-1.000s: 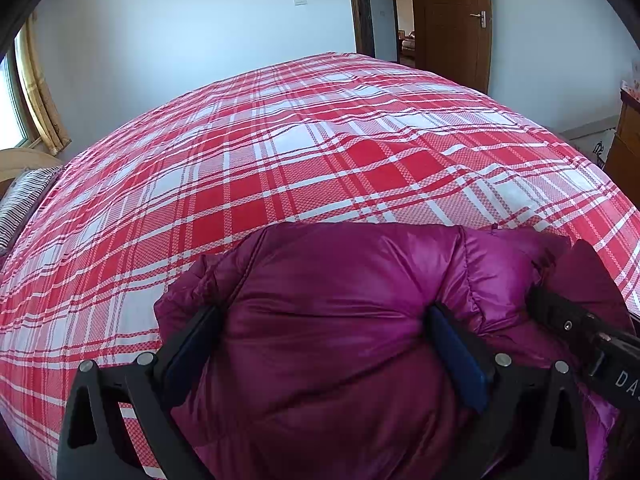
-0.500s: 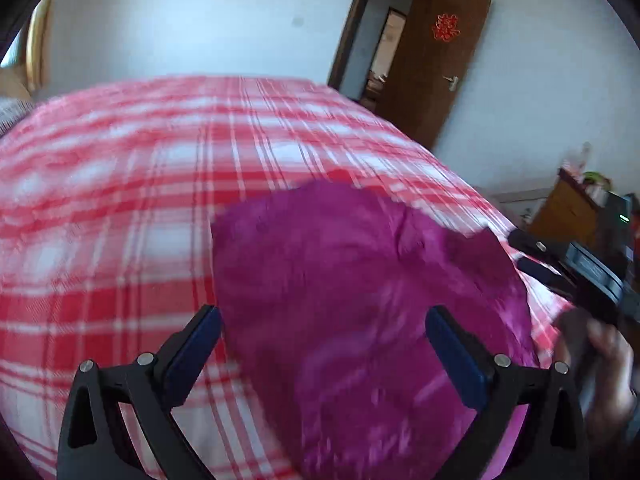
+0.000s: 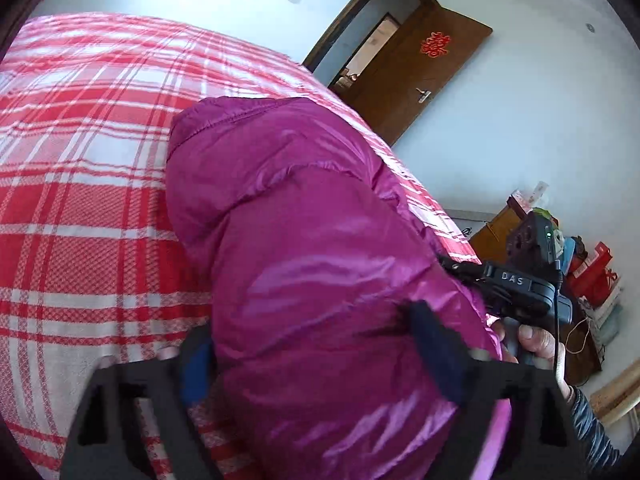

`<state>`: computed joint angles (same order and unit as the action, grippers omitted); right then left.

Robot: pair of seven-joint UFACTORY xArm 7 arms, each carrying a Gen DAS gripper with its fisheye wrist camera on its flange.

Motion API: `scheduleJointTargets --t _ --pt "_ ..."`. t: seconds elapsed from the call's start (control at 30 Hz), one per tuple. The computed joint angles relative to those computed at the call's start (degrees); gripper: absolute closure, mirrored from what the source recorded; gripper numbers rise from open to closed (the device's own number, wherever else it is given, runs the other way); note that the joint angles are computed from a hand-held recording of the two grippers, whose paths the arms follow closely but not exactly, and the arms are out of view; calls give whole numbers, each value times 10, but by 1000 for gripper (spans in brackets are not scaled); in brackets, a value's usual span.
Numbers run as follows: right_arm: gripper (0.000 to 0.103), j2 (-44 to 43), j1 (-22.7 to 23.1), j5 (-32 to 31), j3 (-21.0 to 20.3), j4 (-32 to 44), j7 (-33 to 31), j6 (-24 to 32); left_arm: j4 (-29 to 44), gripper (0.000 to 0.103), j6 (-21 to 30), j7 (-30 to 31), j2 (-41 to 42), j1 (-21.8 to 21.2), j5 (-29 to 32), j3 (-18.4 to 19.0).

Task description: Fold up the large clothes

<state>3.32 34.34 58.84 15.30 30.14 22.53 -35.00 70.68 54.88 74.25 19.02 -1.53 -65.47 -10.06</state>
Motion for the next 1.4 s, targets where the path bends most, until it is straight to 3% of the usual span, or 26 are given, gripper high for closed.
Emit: scheduleJointTargets --t 0.07,0.1,0.2,0.27,0.33,0.43,0.53,0.7,0.83,0.9,1.0,1.23,1.33,1.4 --pt "80 3 -3 -36 1 -7 49 -12 -7 43 2 7 -10 1 -4 -1" --pt "83 3 -1 -34 2 -6 53 -16 -10 54 3 7 -17 2 -4 1" --pt "85 1 13 -12 9 7 36 -39 -14 70 36 12 -44 16 -13 10" --pt "86 -1 -5 -59 29 6 71 -69 -31 71 43 32 -81 22 -25 22" --pt "86 10 26 -46 12 47 28 -74 -41 71 60 54 -108 29 -37 39" --pt "86 44 35 -30 11 134 -49 -55 -52 71 64 79 -143 40 -40 69" --pt "86 84 37 -72 -1 200 -56 -29 -38 71 69 57 -146 57 -20 98" --pt "86 193 58 -154 -38 368 -56 50 -16 71 55 53 -130 96 -15 124" --pt "86 295 111 -177 -102 549 -77 154 9 71 27 54 -103 129 -9 133" --pt "86 342 114 -202 -115 624 -63 198 27 71 19 41 -83 144 -2 132" --pt "86 425 148 -228 -178 761 -21 293 59 71 4 19 -47 165 12 125" --pt "86 560 145 -307 -209 975 75 420 86 71 -39 8 5 205 39 101" --pt "86 599 153 -340 -250 1034 146 468 90 61 -66 -8 22 211 53 93" --pt "86 610 143 -349 -236 1048 159 471 69 46 -101 -3 12 210 55 88"
